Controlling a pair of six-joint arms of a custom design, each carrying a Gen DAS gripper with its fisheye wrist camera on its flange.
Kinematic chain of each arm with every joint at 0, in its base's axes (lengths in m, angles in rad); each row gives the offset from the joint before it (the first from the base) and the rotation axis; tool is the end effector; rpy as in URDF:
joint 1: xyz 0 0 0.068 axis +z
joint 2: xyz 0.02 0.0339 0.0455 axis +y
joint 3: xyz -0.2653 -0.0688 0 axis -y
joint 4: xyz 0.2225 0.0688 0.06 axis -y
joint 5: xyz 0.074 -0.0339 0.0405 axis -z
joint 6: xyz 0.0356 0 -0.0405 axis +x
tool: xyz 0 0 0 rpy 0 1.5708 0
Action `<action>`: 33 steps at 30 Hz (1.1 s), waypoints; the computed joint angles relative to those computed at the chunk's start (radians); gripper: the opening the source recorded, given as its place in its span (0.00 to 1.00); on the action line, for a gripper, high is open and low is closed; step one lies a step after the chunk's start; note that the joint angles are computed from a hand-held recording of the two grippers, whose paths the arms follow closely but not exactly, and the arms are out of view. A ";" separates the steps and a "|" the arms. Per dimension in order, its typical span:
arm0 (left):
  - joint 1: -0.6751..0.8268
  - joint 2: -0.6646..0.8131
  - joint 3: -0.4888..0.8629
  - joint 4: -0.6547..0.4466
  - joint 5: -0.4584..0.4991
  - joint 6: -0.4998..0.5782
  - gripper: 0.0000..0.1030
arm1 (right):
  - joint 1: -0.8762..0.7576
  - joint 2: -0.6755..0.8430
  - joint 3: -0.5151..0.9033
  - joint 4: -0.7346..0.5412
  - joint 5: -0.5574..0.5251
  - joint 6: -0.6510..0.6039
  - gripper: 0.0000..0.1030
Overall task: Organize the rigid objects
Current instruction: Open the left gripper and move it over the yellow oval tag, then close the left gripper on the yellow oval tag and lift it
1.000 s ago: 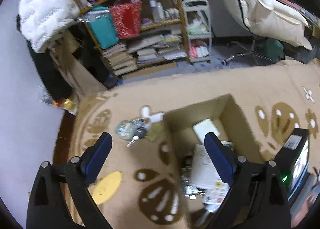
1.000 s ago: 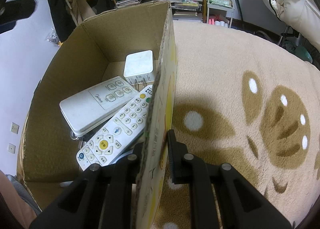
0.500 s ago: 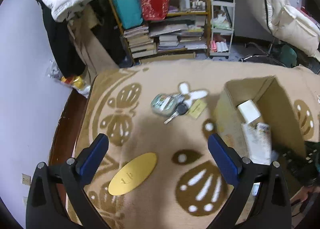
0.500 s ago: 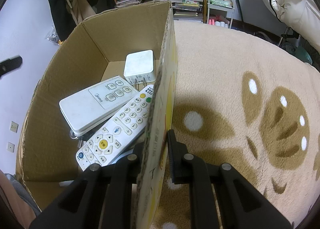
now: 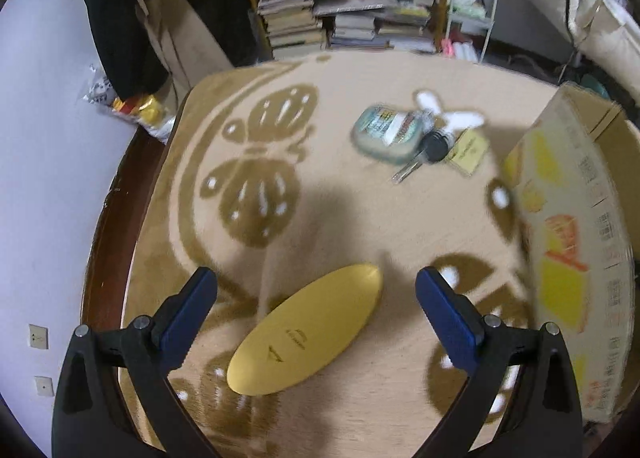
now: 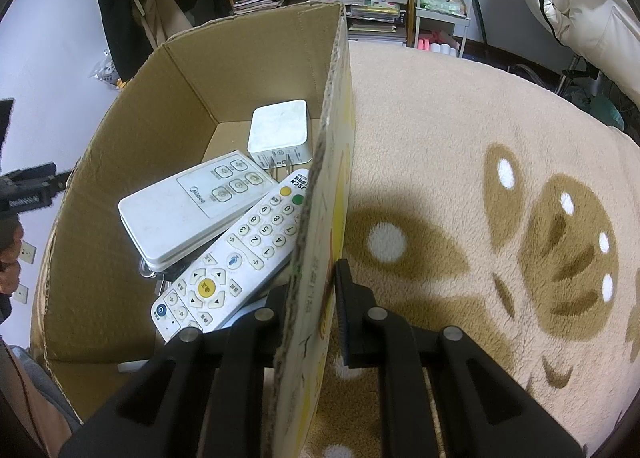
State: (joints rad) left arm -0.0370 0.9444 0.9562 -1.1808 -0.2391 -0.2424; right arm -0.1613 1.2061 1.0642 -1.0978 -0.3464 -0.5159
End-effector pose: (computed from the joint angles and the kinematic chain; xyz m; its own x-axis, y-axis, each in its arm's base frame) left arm 0.1289 0.0037 0.2911 -0.8793 -0.2008 -0.4320 -0.2757 0.9540 0.1177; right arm 0.1886 -0.0184 0.2876 -0.8327 -0.3346 -0.4412 -0.4238 0.8979 0.1189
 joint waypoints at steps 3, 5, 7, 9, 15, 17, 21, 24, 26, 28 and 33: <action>0.070 -0.018 -0.071 0.050 0.055 0.082 0.96 | 0.000 -0.001 -0.001 0.000 0.000 0.000 0.14; 0.089 -0.013 -0.113 0.079 0.062 0.106 0.96 | 0.001 0.000 -0.001 0.000 0.000 0.001 0.14; 0.084 -0.004 -0.144 0.098 0.054 0.111 0.96 | 0.000 0.000 -0.001 -0.001 -0.001 0.003 0.14; 0.092 0.004 -0.172 0.125 0.067 0.129 0.95 | 0.000 0.000 -0.001 0.000 -0.001 0.002 0.14; 0.199 0.016 -0.226 0.193 0.149 0.217 0.97 | 0.004 -0.002 -0.005 0.003 0.000 0.004 0.14; 0.261 0.018 -0.246 0.211 0.205 0.247 0.97 | 0.004 -0.002 -0.004 0.003 0.001 0.004 0.14; 0.436 0.067 -0.269 0.235 0.357 0.325 1.00 | 0.004 -0.001 -0.005 0.003 0.001 0.005 0.14; 0.497 0.089 -0.272 0.240 0.400 0.370 1.00 | 0.004 -0.001 -0.005 0.003 0.001 0.003 0.14; 0.482 0.085 -0.273 0.242 0.384 0.360 1.00 | 0.004 -0.002 -0.006 0.003 0.001 0.004 0.14; 0.480 0.089 -0.273 0.238 0.382 0.352 1.00 | 0.004 -0.001 -0.006 0.004 0.000 0.006 0.14; 0.466 0.073 -0.271 0.204 0.379 0.332 0.93 | 0.005 -0.002 -0.005 0.004 0.001 0.006 0.14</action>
State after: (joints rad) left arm 0.4287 1.0173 0.6855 -0.9773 0.1397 0.0900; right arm -0.1562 1.2045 1.0588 -1.0940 -0.3457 -0.5097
